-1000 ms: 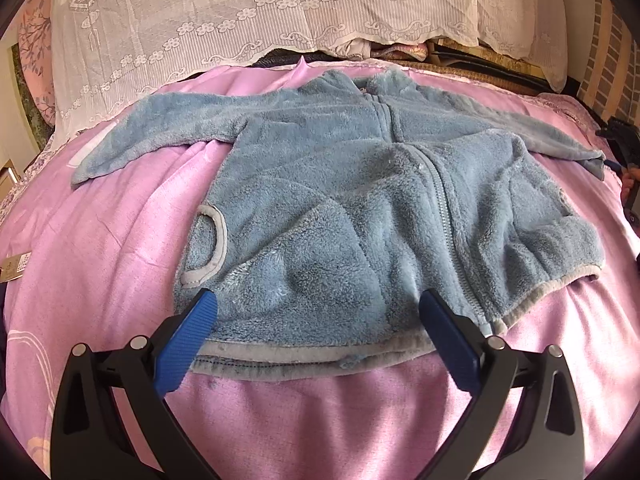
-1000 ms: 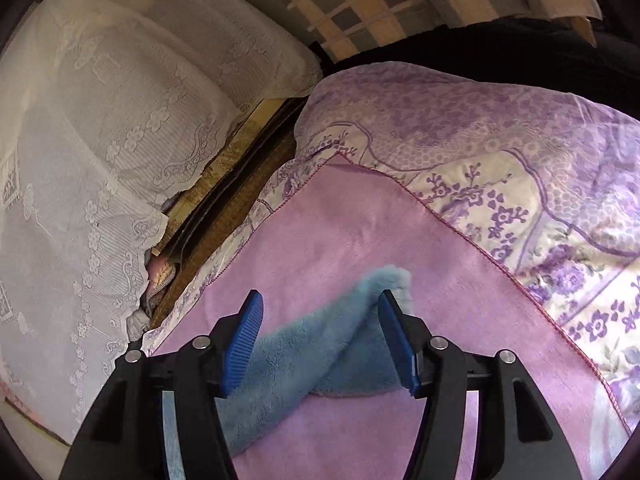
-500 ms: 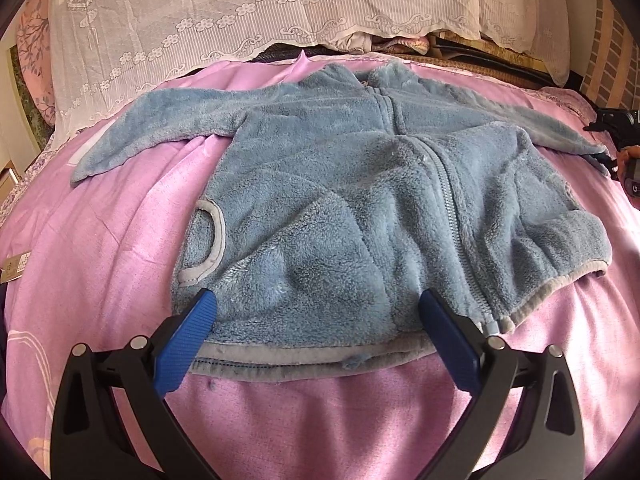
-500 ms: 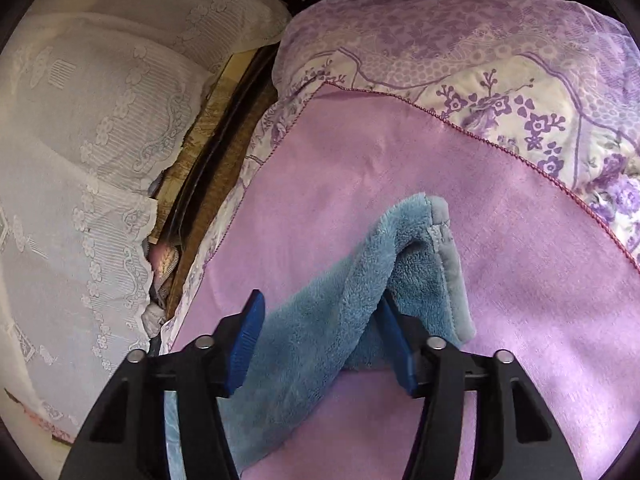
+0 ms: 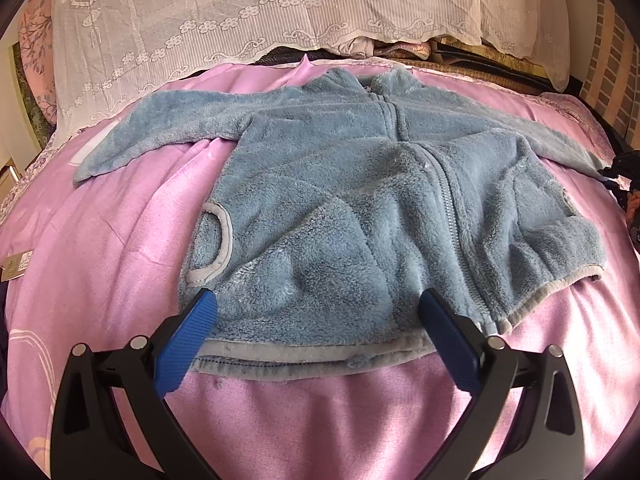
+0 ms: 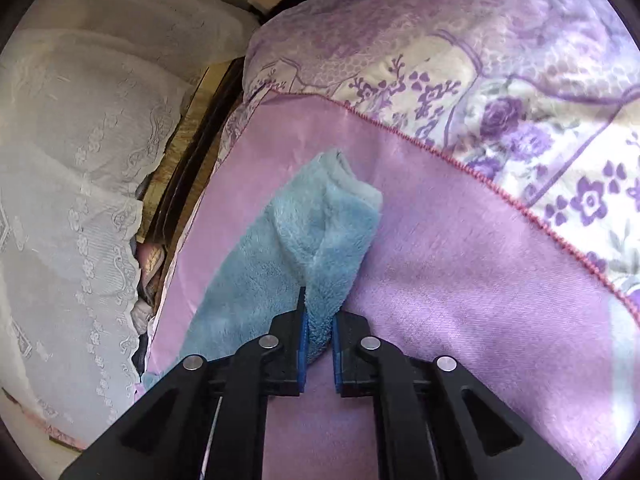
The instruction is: Fold small clothes
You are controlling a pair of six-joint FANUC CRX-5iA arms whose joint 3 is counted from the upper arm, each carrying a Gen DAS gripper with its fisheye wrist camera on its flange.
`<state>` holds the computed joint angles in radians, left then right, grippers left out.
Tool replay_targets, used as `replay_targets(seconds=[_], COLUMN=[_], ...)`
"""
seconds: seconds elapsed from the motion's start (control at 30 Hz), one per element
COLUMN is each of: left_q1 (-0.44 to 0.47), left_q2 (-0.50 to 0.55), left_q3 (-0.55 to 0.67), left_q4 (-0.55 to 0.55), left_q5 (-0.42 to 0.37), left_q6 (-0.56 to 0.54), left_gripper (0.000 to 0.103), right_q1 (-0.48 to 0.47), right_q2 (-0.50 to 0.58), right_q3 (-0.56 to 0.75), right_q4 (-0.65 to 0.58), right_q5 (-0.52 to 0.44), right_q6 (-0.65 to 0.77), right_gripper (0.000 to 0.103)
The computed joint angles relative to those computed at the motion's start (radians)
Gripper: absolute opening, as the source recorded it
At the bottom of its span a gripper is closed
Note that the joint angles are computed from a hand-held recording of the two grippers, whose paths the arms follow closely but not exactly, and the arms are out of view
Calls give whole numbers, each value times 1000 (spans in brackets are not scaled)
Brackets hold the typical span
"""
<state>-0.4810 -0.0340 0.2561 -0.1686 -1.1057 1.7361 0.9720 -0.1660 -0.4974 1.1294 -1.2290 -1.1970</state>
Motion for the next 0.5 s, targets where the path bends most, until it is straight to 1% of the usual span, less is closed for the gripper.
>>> replay_targets(seconds=[0.03,0.07,0.1,0.13,0.17,0.23,0.27,0.37,0.43,0.47,0.5], left_q1=[16,33,52,68,82,112,124,148,171,183,194], left_q2=[-6,-13,-17,-17,-5,56,93,224,311,366,433], left_q3=[-4,-5,-2,6,31,121,172,345,445,511,592], left_q4=[16,27,31,28,20,22,18,10,65,110,164], left_q5=[7,16,25,31,24,-15,-30,-52,-42,-59,-100], left_q6=[-1,1,6,11,7,-43,-57,-74,-95,-118,-155], left_gripper=[99,99,99,99,99,99,99,99,99,99,99], right_q1=[33,54,60,56,37,-23,-53,-124,-159,-174,-187], right_q2=[39,67,82,83,73,66,74,134,179,202,227], right_q3=[56,91,104,97,80,63,70,142,201,230,262], right_q4=[-22,-23,7,57,115,212,238,263,265,270,272], right_q5=[-126,-213,-248,-231,-163,26,116,346,476,528,577], right_q6=[54,88,114,136,156,184,204,309,392,425,458], right_gripper=[34,45,45,45,47,50,52,53,56,60,62])
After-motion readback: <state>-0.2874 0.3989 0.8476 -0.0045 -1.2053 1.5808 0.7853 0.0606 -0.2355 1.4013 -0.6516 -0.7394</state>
